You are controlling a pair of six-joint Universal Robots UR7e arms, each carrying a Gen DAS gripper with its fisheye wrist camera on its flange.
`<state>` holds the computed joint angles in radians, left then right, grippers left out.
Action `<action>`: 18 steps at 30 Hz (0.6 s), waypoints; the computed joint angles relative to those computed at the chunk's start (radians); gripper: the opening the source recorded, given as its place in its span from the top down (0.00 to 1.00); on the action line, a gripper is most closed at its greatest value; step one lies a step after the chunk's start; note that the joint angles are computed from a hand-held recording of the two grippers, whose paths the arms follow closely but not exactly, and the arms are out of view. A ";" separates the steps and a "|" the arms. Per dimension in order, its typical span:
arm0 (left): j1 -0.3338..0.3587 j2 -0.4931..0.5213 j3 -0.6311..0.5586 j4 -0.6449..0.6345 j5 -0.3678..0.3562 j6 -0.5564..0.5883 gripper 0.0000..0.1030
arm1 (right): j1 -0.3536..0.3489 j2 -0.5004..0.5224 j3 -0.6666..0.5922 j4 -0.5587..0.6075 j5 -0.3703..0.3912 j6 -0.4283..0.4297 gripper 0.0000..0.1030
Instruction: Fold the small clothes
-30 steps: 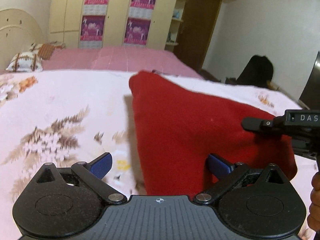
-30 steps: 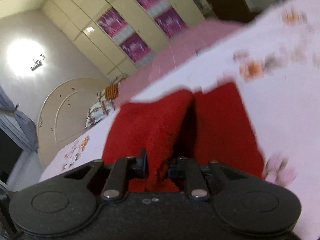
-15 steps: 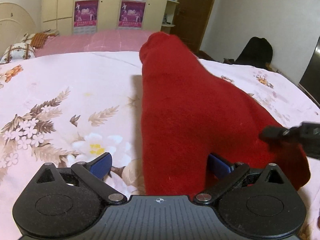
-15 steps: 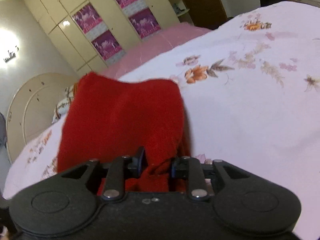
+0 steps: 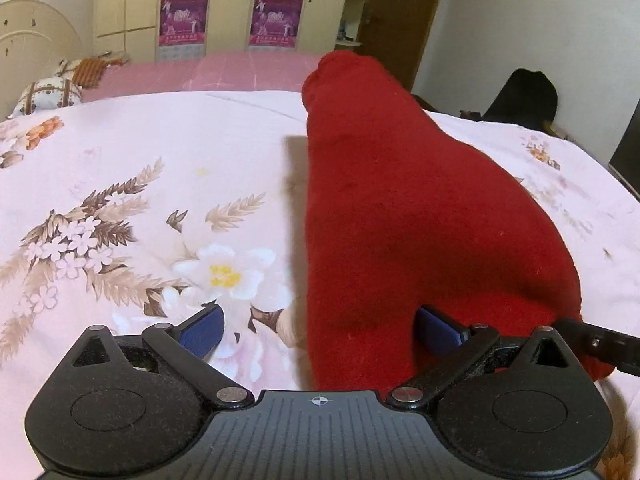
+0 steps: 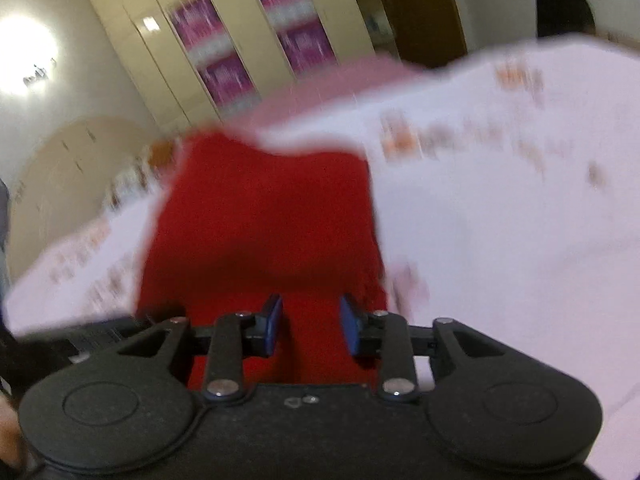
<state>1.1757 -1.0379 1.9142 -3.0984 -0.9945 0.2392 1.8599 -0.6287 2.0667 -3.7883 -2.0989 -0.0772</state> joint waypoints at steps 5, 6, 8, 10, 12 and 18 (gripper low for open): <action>-0.021 -0.034 0.011 -0.006 -0.023 0.004 0.02 | 0.037 -0.027 -0.016 0.062 -0.026 -0.014 0.68; -0.025 -0.041 0.011 -0.018 -0.036 0.004 0.02 | 0.035 -0.027 -0.020 0.049 -0.014 -0.018 0.67; -0.033 -0.039 -0.004 -0.038 -0.051 0.014 0.02 | 0.041 -0.032 -0.040 0.033 -0.001 -0.025 0.67; -0.039 -0.024 -0.038 -0.037 -0.062 0.025 0.02 | 0.045 -0.023 -0.081 0.038 -0.008 -0.053 0.67; -0.040 0.004 -0.081 -0.027 -0.063 0.032 0.02 | 0.049 -0.006 -0.131 0.052 -0.027 -0.080 0.68; -0.012 0.116 -0.238 0.103 -0.021 -0.022 0.19 | 0.042 0.057 -0.276 0.127 -0.085 -0.130 0.71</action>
<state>1.1632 -0.9215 1.6758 -2.9949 -1.0153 0.2170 1.9017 -0.5717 1.7905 -3.6614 -2.1842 -0.2072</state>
